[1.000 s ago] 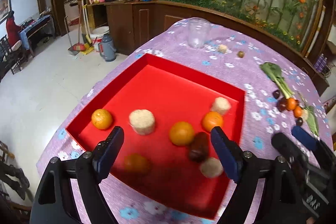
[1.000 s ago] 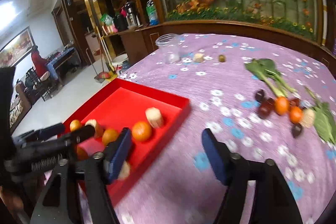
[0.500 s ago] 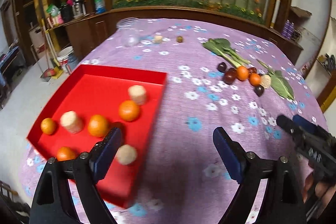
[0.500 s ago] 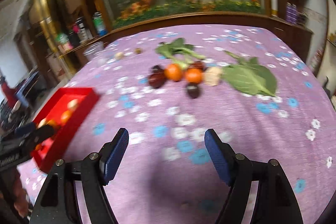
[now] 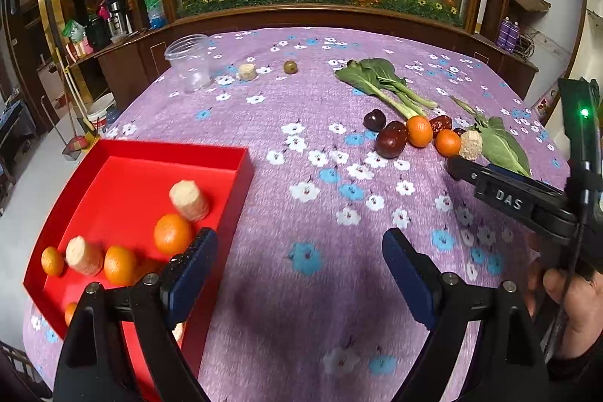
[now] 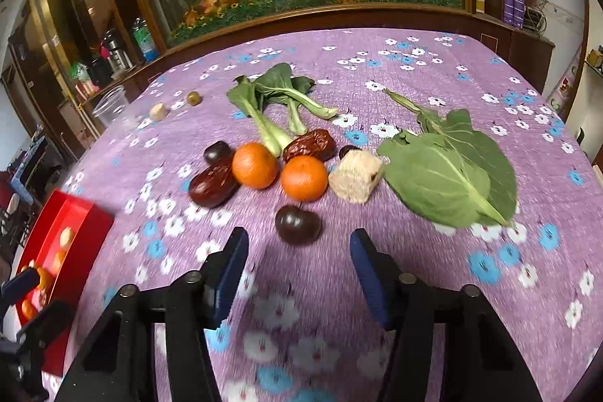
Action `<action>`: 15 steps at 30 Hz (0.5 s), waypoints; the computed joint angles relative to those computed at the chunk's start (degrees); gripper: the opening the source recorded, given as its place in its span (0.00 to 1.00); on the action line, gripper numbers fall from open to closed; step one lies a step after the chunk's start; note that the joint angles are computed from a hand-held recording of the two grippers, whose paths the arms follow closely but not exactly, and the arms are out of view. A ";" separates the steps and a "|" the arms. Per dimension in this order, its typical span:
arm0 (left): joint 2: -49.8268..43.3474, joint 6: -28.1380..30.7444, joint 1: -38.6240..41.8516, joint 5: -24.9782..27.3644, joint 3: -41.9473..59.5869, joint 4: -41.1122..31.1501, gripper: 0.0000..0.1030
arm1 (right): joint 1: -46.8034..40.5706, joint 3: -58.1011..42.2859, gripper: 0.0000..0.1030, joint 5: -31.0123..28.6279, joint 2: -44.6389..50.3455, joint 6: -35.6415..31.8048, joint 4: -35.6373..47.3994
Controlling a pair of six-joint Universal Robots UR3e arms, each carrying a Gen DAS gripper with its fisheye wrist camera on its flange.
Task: Organize fruits
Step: 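Grasp a red date with the left tool while the right tool grasps a dark date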
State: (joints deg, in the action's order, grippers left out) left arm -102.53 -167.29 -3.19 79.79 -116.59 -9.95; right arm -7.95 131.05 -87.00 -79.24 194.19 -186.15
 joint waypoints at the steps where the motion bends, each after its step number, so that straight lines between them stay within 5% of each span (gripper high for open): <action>1: -0.71 -0.22 -0.42 0.29 0.83 -0.02 0.85 | -0.09 -0.76 0.56 0.00 0.82 0.28 0.04; 5: -4.29 -1.61 -1.78 0.47 5.41 -1.15 0.85 | -0.02 -4.22 0.55 -0.17 3.86 0.57 1.73; 10: -9.48 -2.77 -3.91 1.16 11.44 -1.14 0.85 | 0.79 -6.54 0.29 -1.42 5.81 0.07 3.47; 15: -16.28 -2.58 -6.92 0.69 19.69 -1.44 0.85 | -0.36 -4.56 0.27 0.53 5.23 -0.36 1.31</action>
State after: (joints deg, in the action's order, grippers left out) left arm -118.81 -169.87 -10.11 80.48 -96.90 -11.39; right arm -8.31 126.49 -86.47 -74.02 193.84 -184.84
